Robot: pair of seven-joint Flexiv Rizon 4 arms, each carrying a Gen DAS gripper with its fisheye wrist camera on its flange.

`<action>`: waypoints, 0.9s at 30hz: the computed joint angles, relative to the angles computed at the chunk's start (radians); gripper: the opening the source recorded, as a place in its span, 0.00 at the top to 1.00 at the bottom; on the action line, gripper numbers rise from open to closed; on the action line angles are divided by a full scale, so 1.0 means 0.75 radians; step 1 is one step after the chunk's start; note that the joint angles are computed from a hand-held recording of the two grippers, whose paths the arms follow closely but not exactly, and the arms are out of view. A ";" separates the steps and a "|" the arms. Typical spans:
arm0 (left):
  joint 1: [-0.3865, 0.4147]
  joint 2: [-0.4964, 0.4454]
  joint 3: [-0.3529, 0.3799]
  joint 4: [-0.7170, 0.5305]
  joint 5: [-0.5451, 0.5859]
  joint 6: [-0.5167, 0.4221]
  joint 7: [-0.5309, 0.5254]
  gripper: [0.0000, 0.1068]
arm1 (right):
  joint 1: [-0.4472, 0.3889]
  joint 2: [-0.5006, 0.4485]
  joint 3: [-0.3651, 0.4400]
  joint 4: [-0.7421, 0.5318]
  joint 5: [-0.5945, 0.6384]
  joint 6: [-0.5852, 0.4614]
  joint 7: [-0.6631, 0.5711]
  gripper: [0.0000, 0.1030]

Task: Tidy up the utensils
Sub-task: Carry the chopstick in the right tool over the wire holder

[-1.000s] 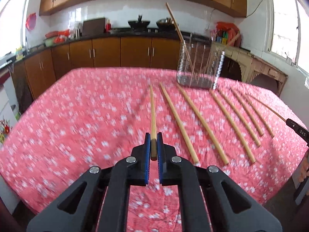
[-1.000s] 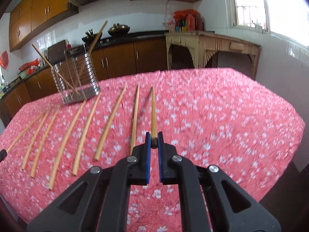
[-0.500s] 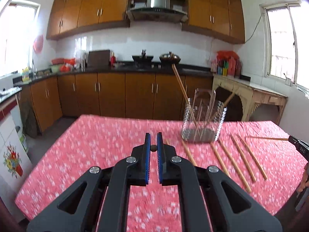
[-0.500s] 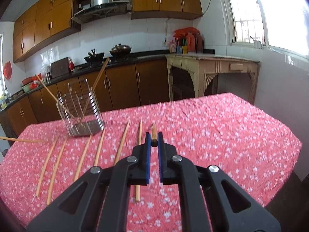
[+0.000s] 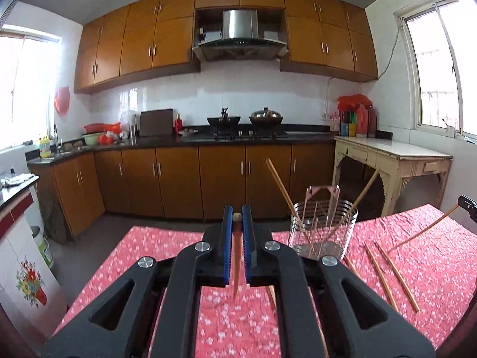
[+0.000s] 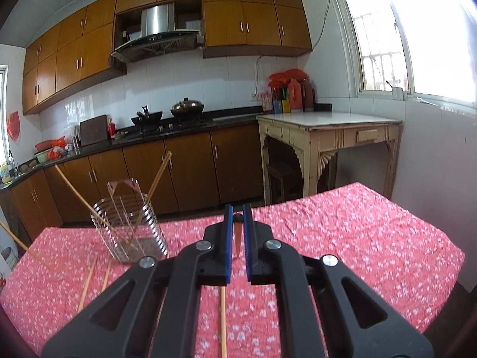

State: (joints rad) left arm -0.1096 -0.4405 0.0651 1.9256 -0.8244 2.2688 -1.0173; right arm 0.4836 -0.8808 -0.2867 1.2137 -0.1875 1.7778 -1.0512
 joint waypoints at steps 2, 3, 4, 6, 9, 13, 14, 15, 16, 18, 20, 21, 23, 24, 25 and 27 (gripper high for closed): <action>0.009 0.002 0.000 -0.021 0.014 -0.003 -0.001 0.94 | -0.014 -0.008 0.017 -0.041 -0.012 -0.017 0.001 0.93; 0.016 0.004 0.000 -0.035 0.024 -0.009 -0.003 0.94 | -0.020 -0.010 0.027 -0.058 -0.019 -0.025 0.002 0.93; 0.020 0.007 0.001 -0.044 0.028 -0.014 -0.004 0.94 | -0.032 -0.014 0.045 -0.081 -0.031 -0.036 0.001 0.93; 0.026 0.008 0.004 -0.070 0.034 -0.021 0.001 0.94 | -0.048 -0.021 0.068 -0.120 -0.048 -0.051 0.005 0.93; 0.021 0.008 0.008 -0.100 0.024 -0.025 0.021 0.94 | -0.066 -0.029 0.091 -0.169 -0.074 -0.061 0.007 0.93; 0.036 0.017 -0.001 -0.114 0.039 -0.048 0.015 0.94 | -0.131 -0.027 0.221 -0.217 -0.125 -0.085 -0.018 0.93; 0.039 0.021 -0.003 -0.114 0.045 -0.057 0.007 0.94 | -0.158 -0.026 0.280 -0.228 -0.143 -0.095 -0.035 0.93; 0.040 0.024 -0.003 -0.113 0.050 -0.062 0.000 0.94 | -0.174 -0.025 0.316 -0.233 -0.154 -0.101 -0.046 0.93; 0.045 0.027 -0.005 -0.114 0.058 -0.072 -0.010 0.94 | -0.187 -0.022 0.346 -0.233 -0.162 -0.104 -0.057 0.93; 0.055 0.033 -0.010 -0.118 0.080 -0.095 -0.038 0.94 | -0.235 -0.026 0.461 -0.254 -0.190 -0.125 -0.100 0.93; 0.061 0.040 -0.009 -0.127 0.104 -0.121 -0.059 0.94 | -0.275 -0.032 0.573 -0.275 -0.206 -0.150 -0.151 0.93; 0.060 0.042 -0.005 -0.128 0.113 -0.127 -0.066 0.94 | -0.281 -0.034 0.603 -0.286 -0.206 -0.161 -0.169 0.93; 0.057 0.043 -0.002 -0.146 0.133 -0.151 -0.075 0.94 | -0.301 -0.045 0.685 -0.322 -0.206 -0.183 -0.220 0.93; 0.054 0.042 0.001 -0.162 0.140 -0.164 -0.075 0.94 | -0.305 -0.049 0.715 -0.340 -0.201 -0.191 -0.243 0.93; 0.048 0.040 0.006 -0.176 0.142 -0.174 -0.073 0.94 | -0.309 -0.057 0.749 -0.367 -0.198 -0.199 -0.271 0.93; 0.042 0.037 0.010 -0.202 0.156 -0.190 -0.076 0.94 | -0.299 -0.066 0.777 -0.409 -0.181 -0.209 -0.309 0.93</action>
